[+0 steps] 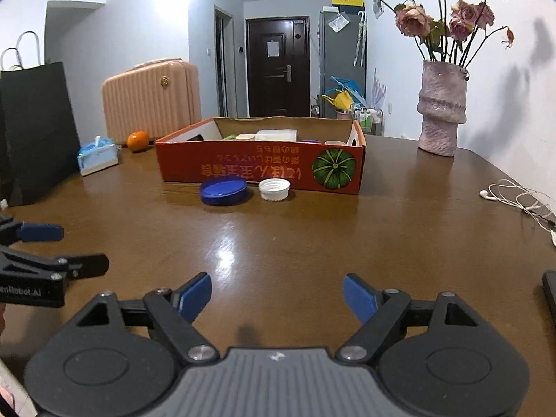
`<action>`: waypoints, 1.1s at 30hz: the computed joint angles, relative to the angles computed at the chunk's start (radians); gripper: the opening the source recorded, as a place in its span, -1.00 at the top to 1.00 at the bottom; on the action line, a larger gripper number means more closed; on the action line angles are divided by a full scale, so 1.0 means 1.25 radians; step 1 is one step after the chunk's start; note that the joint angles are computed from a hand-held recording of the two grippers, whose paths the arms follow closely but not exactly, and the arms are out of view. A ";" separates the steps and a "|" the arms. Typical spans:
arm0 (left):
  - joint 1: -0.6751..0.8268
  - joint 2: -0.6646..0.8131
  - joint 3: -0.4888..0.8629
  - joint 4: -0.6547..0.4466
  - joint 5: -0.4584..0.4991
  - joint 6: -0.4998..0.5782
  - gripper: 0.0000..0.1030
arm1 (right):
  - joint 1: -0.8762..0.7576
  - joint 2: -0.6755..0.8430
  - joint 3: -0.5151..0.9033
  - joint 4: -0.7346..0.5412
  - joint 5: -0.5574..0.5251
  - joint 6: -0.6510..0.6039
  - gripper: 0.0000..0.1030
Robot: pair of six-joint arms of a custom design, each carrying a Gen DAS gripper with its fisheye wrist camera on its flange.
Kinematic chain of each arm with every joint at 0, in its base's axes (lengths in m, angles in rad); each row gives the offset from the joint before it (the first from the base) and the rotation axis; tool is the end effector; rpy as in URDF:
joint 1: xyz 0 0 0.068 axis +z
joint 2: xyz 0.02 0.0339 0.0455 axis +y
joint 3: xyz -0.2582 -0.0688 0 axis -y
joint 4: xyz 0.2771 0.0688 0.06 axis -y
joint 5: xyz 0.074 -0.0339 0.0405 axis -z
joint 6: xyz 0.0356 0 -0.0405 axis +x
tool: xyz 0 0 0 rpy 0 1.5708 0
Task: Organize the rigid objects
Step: 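Lift both open tools out of the box back over the table, then grasp the flat blue lid with the left tool while the right tool grasps the white bottle cap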
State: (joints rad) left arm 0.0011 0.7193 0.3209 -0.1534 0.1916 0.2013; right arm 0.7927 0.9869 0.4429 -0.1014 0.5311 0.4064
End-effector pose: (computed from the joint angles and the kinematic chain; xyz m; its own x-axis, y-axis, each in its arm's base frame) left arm 0.1972 -0.0066 0.1743 -0.4814 0.1958 -0.8543 0.2626 0.9622 0.0725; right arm 0.1739 0.1508 0.1739 -0.5183 -0.0404 -0.8542 -0.1363 0.9900 0.0359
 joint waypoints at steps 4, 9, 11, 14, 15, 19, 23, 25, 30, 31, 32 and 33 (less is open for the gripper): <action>-0.042 0.261 0.126 0.116 -0.002 -0.001 -0.86 | -0.096 0.120 0.070 0.091 -0.080 -0.087 -0.57; -0.055 0.526 0.328 0.117 0.043 -0.013 -0.85 | -0.189 0.278 0.185 0.170 -0.175 -0.178 -0.50; -0.061 0.614 0.395 0.126 0.059 -0.011 -0.80 | -0.229 0.346 0.235 0.200 -0.231 -0.190 -0.45; -0.075 0.710 0.462 0.154 0.034 0.018 -0.75 | -0.287 0.444 0.324 0.200 -0.326 -0.162 -0.37; -0.074 0.735 0.483 0.151 0.039 0.018 -0.72 | -0.300 0.472 0.349 0.200 -0.351 -0.157 -0.35; -0.068 0.809 0.547 0.142 0.080 0.014 -0.61 | -0.326 0.590 0.458 0.165 -0.389 -0.154 -0.18; -0.082 0.835 0.565 0.156 0.074 0.025 -0.30 | -0.340 0.643 0.481 0.186 -0.429 -0.119 -0.07; -0.081 0.833 0.556 0.167 0.088 0.034 -0.30 | -0.338 0.646 0.471 0.210 -0.418 -0.117 0.17; -0.077 0.829 0.551 0.165 0.102 0.034 -0.30 | -0.336 0.640 0.455 0.227 -0.405 -0.116 0.24; -0.078 0.830 0.552 0.164 0.102 0.033 -0.30 | -0.335 0.639 0.453 0.228 -0.402 -0.117 0.24; -0.078 0.830 0.553 0.164 0.102 0.033 -0.30 | -0.335 0.638 0.453 0.227 -0.402 -0.117 0.24; -0.078 0.830 0.553 0.164 0.102 0.033 -0.30 | -0.337 0.637 0.452 0.227 -0.404 -0.113 0.24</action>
